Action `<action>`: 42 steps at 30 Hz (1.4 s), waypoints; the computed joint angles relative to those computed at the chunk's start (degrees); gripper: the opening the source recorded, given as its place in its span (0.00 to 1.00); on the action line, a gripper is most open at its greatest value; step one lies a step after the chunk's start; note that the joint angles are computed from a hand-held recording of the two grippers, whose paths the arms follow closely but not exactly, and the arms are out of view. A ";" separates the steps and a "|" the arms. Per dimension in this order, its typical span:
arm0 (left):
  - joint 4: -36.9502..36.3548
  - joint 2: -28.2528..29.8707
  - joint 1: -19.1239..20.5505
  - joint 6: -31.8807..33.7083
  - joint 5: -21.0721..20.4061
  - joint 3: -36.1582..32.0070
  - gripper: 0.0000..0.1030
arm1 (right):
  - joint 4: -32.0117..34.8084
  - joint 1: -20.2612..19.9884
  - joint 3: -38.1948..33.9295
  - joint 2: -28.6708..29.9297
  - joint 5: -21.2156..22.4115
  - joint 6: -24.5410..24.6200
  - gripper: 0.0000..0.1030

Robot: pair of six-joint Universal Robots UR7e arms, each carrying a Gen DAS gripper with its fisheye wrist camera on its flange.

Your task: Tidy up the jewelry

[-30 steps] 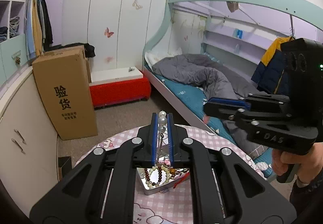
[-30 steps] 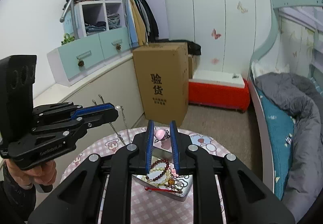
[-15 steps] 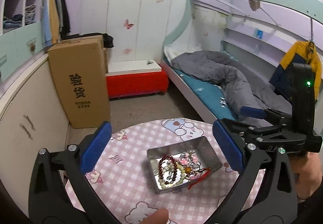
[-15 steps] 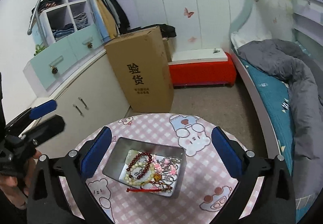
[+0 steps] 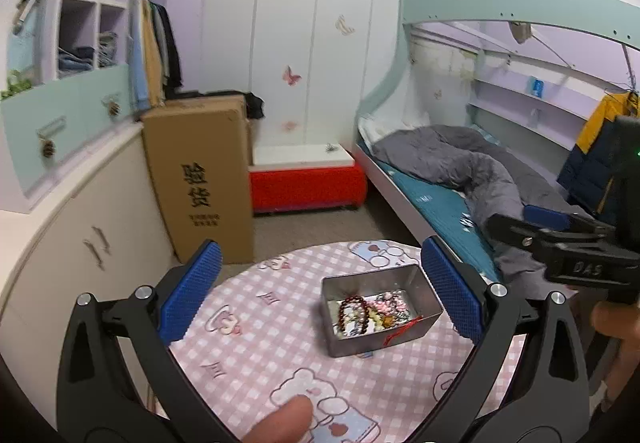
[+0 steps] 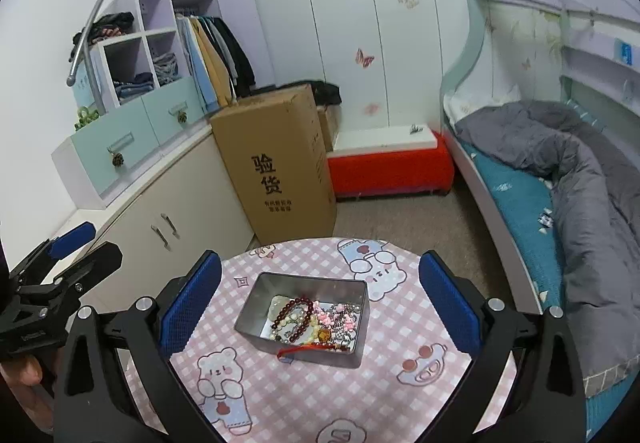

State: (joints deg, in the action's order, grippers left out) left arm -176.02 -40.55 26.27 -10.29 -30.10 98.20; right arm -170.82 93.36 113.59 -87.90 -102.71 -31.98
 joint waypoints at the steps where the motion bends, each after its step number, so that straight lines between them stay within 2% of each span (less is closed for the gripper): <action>1: 0.20 -0.25 -0.63 -0.37 1.27 0.52 0.94 | -0.61 0.43 0.76 -0.68 -0.33 0.21 0.92; 5: -1.09 -1.53 -3.97 -1.95 6.67 4.44 0.94 | -3.32 2.06 4.57 -4.22 -1.64 0.28 0.92; 8: -3.94 -2.56 -6.56 -2.99 9.25 7.62 0.94 | -6.34 3.48 7.28 -6.28 -2.67 -0.68 0.92; 13: -4.55 -4.37 -10.71 -6.89 12.95 11.71 0.94 | -12.18 6.05 12.26 -10.31 -4.63 -2.19 0.92; 19: 1.06 -5.99 -14.78 -14.10 17.73 14.36 0.94 | -15.72 7.32 16.72 -14.47 -5.59 -3.26 0.92; 28: 21.58 -11.11 -19.20 -35.31 22.13 18.00 0.94 | -20.62 9.36 22.04 -19.00 -7.33 -4.65 0.92; 37: 51.44 -16.40 -21.91 -59.56 24.15 18.32 0.94 | -24.23 12.07 24.88 -20.08 -9.82 -5.58 0.92; 42: 61.20 -17.76 -22.51 -67.05 24.82 17.62 0.94 | -25.01 12.91 25.13 -19.78 -10.68 -5.97 0.92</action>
